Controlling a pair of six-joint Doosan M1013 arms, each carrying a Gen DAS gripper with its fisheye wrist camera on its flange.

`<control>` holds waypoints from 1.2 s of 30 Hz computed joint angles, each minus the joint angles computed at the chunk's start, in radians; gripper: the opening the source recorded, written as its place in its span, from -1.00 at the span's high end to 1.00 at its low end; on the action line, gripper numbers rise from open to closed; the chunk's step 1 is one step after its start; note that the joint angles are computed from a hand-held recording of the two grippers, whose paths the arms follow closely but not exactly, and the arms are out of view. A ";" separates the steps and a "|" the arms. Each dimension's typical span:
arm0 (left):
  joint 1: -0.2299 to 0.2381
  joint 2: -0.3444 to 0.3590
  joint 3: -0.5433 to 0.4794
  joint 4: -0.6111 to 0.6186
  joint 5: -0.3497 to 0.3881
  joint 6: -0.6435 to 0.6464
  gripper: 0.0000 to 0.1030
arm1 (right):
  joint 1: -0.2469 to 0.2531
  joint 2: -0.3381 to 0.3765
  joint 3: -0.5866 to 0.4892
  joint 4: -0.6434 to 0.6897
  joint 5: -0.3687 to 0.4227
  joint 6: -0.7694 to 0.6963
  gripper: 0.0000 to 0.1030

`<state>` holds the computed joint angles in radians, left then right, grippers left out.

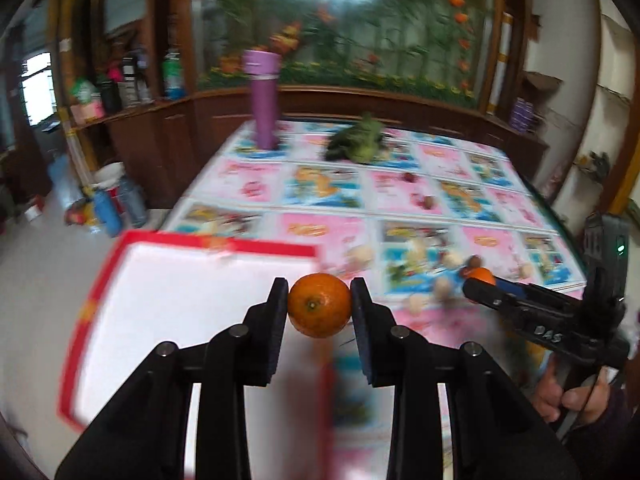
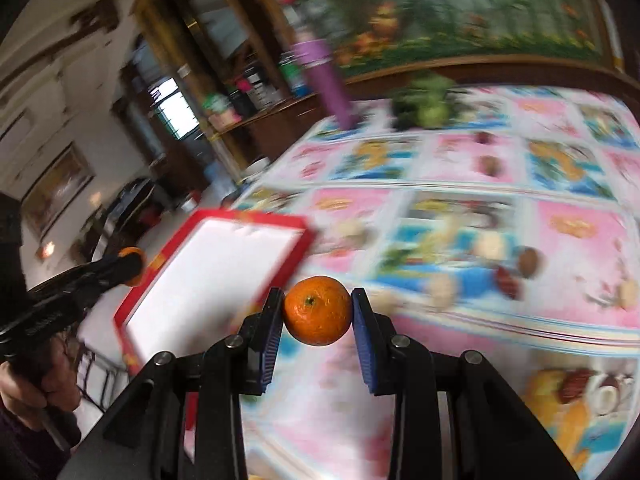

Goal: Organize fruits
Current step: 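Lower both held oranges into the tray and open both grippers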

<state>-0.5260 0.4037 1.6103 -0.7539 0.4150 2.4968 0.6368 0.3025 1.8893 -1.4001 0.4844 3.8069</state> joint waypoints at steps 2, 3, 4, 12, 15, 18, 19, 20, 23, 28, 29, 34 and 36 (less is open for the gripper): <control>0.020 -0.009 0.020 0.022 -0.019 -0.022 0.35 | 0.003 0.022 -0.045 0.029 -0.034 -0.078 0.37; 0.030 -0.010 0.028 0.049 -0.028 -0.050 0.35 | 0.004 0.033 -0.067 0.051 -0.046 -0.120 0.36; 0.040 -0.007 0.032 0.095 -0.035 -0.096 0.35 | 0.004 0.048 -0.095 0.098 -0.055 -0.190 0.36; 0.080 0.030 0.044 0.319 -0.085 -0.336 0.35 | -0.014 0.162 -0.249 0.548 -0.055 -0.660 0.36; 0.086 0.039 0.044 0.362 -0.099 -0.374 0.35 | -0.021 0.189 -0.282 0.656 -0.037 -0.752 0.36; 0.090 0.045 0.045 0.437 -0.117 -0.441 0.35 | -0.020 0.205 -0.306 0.698 -0.015 -0.794 0.36; 0.092 0.048 0.045 0.454 -0.122 -0.459 0.35 | -0.019 0.207 -0.312 0.700 -0.009 -0.800 0.36; 0.095 0.049 0.044 0.461 -0.124 -0.467 0.35 | -0.018 0.210 -0.316 0.705 -0.007 -0.809 0.36; 0.097 0.054 0.044 0.509 -0.134 -0.511 0.35 | -0.017 0.220 -0.329 0.742 0.007 -0.847 0.36; 0.102 0.062 0.039 0.576 -0.139 -0.578 0.34 | -0.014 0.234 -0.349 0.784 0.042 -0.892 0.33; 0.100 0.062 0.042 0.622 -0.149 -0.619 0.33 | -0.013 0.235 -0.352 0.787 0.049 -0.899 0.33; 0.097 0.064 0.043 0.720 -0.154 -0.717 0.32 | -0.012 0.224 -0.341 0.795 0.031 -0.889 0.02; 0.095 0.060 0.046 0.788 -0.152 -0.783 0.32 | -0.007 0.218 -0.336 0.766 0.036 -0.870 0.02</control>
<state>-0.4313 0.4640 1.6562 0.0344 0.2632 1.7134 0.6302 0.5203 1.5529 -0.6339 0.5201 2.9367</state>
